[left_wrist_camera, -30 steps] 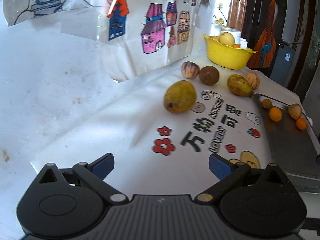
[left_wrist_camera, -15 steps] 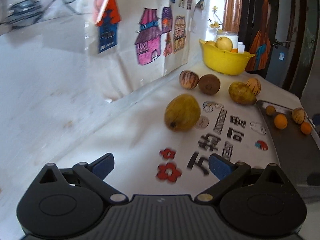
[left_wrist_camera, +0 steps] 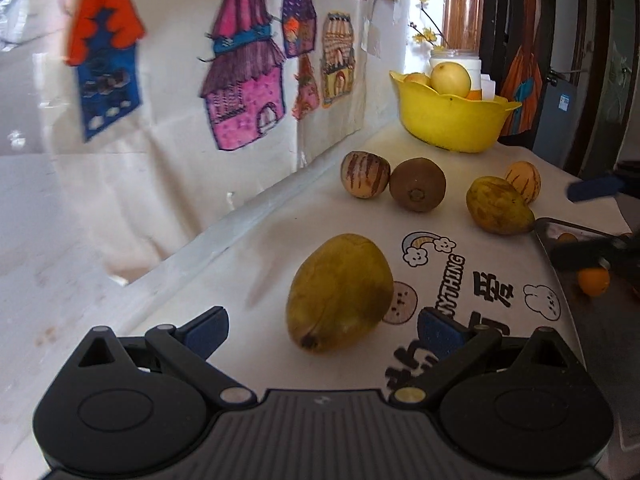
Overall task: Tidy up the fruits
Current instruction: 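Move left tool to large yellow pear while right tool reaches a mango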
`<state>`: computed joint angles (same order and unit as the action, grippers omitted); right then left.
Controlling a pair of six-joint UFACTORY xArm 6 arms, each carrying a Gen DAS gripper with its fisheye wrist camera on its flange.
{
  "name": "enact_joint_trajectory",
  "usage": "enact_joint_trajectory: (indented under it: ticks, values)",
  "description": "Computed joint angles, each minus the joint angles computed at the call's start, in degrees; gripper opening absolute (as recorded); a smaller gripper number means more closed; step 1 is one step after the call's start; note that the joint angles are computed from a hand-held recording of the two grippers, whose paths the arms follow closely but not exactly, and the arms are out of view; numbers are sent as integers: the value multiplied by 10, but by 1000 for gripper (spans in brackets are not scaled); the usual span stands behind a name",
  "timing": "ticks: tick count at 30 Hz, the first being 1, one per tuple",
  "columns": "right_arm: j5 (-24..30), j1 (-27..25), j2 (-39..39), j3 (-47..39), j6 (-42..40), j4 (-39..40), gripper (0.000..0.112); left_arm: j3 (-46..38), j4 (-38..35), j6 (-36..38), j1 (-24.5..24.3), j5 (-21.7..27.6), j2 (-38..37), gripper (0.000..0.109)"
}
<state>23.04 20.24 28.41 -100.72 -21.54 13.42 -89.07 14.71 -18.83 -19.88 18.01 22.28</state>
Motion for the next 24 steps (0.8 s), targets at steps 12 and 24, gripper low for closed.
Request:
enact_joint_trajectory:
  ticks: [12,24]
  values:
    - [130,-22,160,-242,-15,8,96,-69,3,-15,-4,11,60,102]
    - [149,-26,203,-302,-8,22,80,-78,-11,0,-7,-6,71,86]
